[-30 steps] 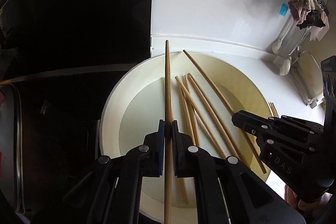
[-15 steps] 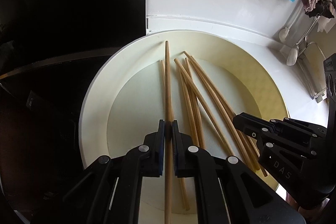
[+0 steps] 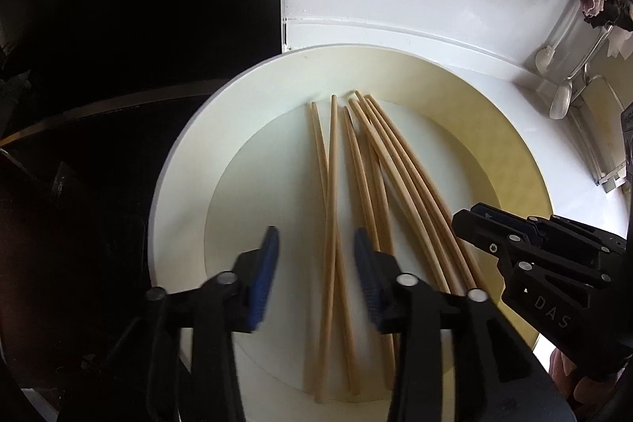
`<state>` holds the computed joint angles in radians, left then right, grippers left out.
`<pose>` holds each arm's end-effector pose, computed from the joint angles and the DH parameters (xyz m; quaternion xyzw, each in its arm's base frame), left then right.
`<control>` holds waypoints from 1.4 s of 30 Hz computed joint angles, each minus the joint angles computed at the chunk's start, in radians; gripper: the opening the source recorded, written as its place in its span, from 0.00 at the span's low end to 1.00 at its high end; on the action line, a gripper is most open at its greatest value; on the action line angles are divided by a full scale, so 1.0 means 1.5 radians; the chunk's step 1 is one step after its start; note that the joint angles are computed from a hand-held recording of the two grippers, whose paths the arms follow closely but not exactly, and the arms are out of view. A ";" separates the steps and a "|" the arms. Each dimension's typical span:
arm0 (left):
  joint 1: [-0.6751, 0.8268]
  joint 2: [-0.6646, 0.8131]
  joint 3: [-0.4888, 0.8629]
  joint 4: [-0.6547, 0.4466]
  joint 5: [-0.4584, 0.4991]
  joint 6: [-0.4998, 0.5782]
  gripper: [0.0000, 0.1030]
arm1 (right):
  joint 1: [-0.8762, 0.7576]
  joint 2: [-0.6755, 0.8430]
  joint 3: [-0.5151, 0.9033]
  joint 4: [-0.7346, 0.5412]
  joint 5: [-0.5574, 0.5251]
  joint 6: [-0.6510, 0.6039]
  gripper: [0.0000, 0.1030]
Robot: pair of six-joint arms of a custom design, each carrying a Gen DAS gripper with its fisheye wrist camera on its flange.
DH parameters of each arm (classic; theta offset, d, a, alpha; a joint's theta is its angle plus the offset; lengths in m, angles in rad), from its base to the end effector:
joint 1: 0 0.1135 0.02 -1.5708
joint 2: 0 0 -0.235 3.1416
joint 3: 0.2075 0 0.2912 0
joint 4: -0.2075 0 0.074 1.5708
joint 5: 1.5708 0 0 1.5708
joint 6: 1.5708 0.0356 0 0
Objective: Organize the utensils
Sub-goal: 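Open both tools to release the chopsticks into the basin, then move both open tools back toward the remaining chopsticks on the counter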
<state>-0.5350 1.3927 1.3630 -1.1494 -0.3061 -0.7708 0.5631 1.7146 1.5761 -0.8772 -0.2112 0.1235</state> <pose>0.2689 -0.1469 0.2965 -0.1435 0.9592 0.0019 0.2436 0.3356 0.2206 0.2737 -0.2367 0.9271 0.1872 0.2225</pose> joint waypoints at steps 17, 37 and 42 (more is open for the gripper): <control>-0.105 -0.046 0.022 -0.067 -0.072 -0.066 0.84 | -0.032 -0.185 -0.149 0.026 0.013 -0.011 0.43; -0.346 0.269 0.364 -0.096 -0.163 -0.175 0.93 | -0.501 -0.435 -0.363 -0.025 -0.098 -0.308 0.66; -0.372 0.401 0.506 -0.121 -0.165 -0.192 0.94 | -0.556 -0.410 -0.381 -0.001 -0.124 -0.362 0.69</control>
<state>-1.0933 1.9941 2.1213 -1.3307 -0.5543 -1.0582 -0.2710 1.0989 1.0049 -0.8784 -0.3973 -0.4196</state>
